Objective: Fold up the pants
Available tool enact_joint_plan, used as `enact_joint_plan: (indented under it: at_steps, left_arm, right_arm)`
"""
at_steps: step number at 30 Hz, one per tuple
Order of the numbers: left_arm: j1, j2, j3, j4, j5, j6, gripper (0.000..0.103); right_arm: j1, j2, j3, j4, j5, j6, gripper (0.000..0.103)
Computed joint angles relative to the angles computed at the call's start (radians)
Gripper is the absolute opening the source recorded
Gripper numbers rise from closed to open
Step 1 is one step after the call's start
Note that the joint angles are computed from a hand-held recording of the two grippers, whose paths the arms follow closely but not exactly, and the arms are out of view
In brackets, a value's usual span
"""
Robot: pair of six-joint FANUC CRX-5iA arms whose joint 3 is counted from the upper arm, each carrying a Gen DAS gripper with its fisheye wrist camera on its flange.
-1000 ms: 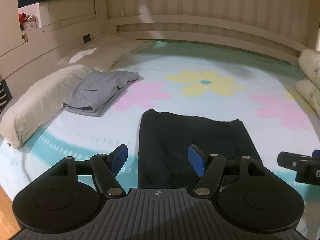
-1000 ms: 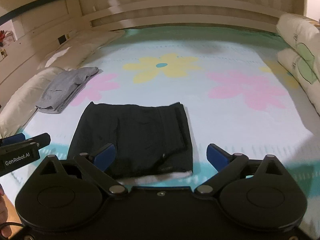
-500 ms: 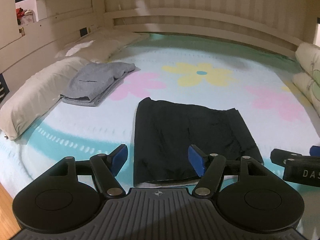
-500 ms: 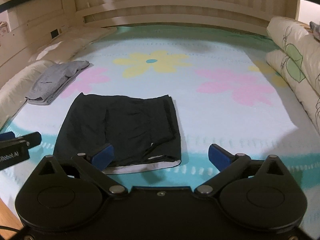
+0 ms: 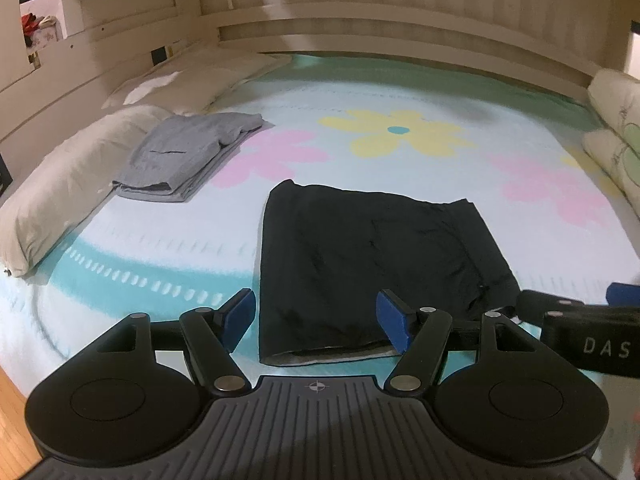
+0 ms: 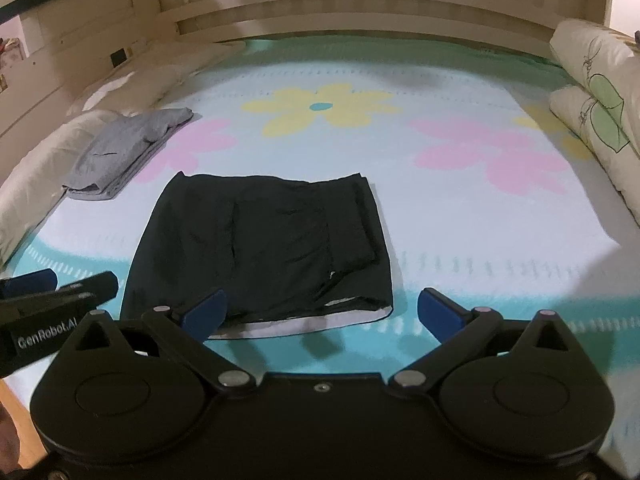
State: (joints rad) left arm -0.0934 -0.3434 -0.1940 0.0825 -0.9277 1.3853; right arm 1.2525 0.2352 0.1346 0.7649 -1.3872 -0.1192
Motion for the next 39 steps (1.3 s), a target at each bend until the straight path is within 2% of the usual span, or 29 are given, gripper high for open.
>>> enact_joint_plan:
  at_steps: [39]
  left_arm:
    - [-0.014, 0.004, 0.012, -0.026, -0.022, 0.016, 0.066]
  right_arm:
    - [0.004, 0.002, 0.013, -0.031, -0.009, 0.015, 0.102]
